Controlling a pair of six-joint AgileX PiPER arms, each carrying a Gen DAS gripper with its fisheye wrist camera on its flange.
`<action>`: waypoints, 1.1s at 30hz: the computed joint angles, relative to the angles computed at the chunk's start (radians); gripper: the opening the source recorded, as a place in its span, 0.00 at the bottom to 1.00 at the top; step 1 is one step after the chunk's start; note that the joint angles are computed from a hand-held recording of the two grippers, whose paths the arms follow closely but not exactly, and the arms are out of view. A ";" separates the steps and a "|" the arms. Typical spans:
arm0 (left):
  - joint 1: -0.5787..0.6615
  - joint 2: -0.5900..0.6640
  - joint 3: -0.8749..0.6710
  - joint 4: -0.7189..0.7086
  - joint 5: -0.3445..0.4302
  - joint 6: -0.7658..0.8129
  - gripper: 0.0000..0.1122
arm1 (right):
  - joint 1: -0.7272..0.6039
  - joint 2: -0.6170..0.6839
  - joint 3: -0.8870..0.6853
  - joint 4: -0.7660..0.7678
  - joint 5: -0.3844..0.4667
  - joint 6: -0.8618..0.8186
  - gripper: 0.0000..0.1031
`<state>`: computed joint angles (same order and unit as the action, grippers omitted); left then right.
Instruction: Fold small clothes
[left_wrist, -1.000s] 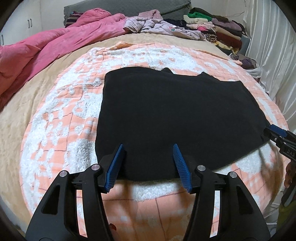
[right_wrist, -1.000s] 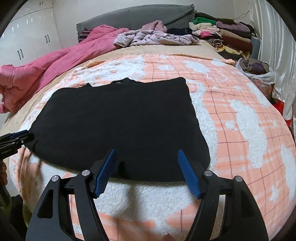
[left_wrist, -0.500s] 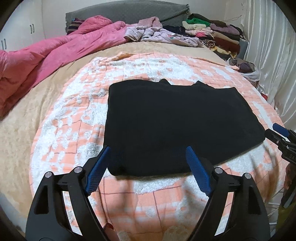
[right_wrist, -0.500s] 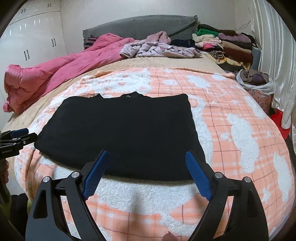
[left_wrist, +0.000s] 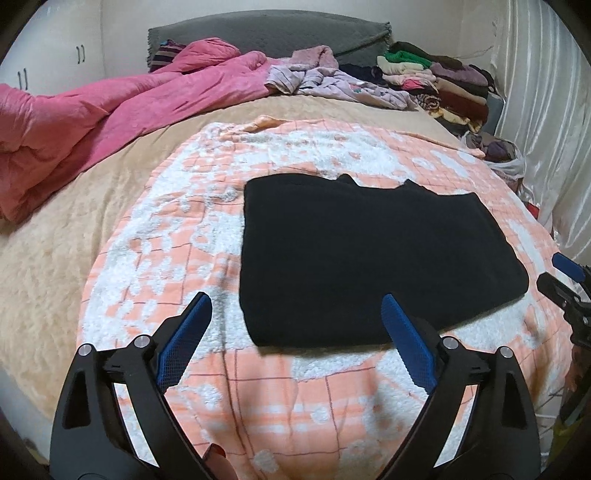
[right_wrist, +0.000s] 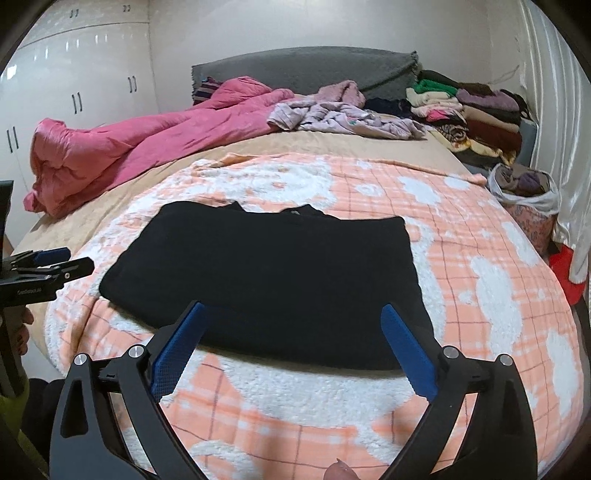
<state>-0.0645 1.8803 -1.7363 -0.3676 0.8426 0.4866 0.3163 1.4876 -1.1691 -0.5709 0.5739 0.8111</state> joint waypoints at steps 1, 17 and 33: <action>0.005 -0.001 -0.001 -0.004 0.000 0.001 0.77 | 0.005 0.003 -0.007 0.000 0.003 -0.001 0.93; 0.065 -0.035 0.030 -0.041 -0.004 0.026 0.77 | 0.108 0.043 -0.072 -0.010 0.033 -0.008 0.95; 0.124 -0.035 0.025 -0.052 -0.012 0.034 0.83 | 0.176 0.116 -0.149 0.023 0.037 -0.054 0.95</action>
<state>0.0594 1.8457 -1.7117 -0.4199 0.8306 0.5203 0.4922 1.6039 -1.3184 -0.5480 0.6108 0.7567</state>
